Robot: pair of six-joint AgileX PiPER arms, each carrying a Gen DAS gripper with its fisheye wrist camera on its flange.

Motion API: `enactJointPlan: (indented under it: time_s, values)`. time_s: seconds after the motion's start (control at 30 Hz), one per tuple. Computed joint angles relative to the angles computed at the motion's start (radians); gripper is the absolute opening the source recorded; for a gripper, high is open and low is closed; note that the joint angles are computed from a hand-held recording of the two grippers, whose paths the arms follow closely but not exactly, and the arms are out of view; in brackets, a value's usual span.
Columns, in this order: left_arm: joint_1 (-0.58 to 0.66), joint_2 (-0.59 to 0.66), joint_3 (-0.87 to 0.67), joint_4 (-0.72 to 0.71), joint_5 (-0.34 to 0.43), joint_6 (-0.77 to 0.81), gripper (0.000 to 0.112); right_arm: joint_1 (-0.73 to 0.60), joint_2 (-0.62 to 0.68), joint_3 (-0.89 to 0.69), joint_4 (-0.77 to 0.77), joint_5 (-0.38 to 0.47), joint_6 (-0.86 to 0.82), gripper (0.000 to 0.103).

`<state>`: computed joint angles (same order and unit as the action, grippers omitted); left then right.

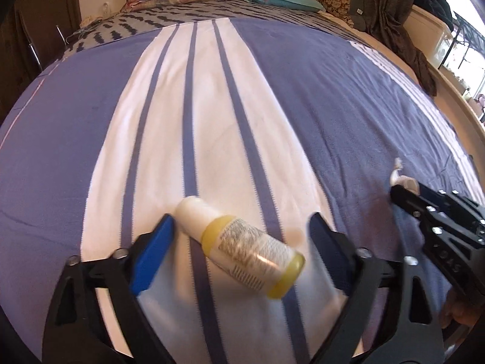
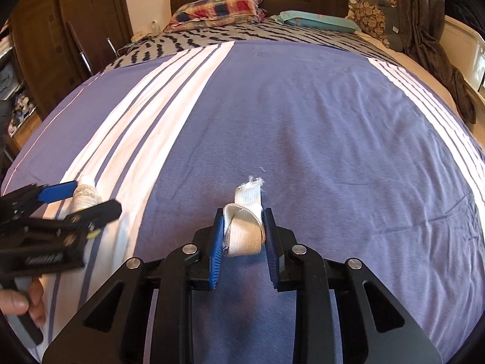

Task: Collect trash
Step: 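Grasp the yellow bottle with the left tool while the right tool grasps the white cloth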

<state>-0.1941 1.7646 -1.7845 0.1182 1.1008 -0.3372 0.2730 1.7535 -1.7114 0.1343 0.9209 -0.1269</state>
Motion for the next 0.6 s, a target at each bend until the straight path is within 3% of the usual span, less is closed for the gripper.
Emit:
enactJointPlan:
  time_s: [0.2, 0.43, 0.5, 0.6]
  values:
    - [0.023, -0.072, 0.095, -0.018, -0.021, 0.014, 0.044, -0.005, -0.037, 0.049, 0.016, -0.011, -0.02, 0.026]
    - [0.005, -0.204, 0.26, 0.003, -0.044, -0.015, 0.047, 0.028, -0.127, 0.143, 0.035, -0.008, -0.038, 0.026]
    - [-0.002, -0.242, 0.302, 0.009, -0.05, -0.034, 0.038, 0.04, -0.152, 0.161, 0.032, -0.004, -0.033, 0.026]
    - [-0.016, -0.306, 0.365, 0.013, -0.059, -0.047, 0.034, 0.068, -0.206, 0.191, 0.015, 0.007, -0.015, 0.026]
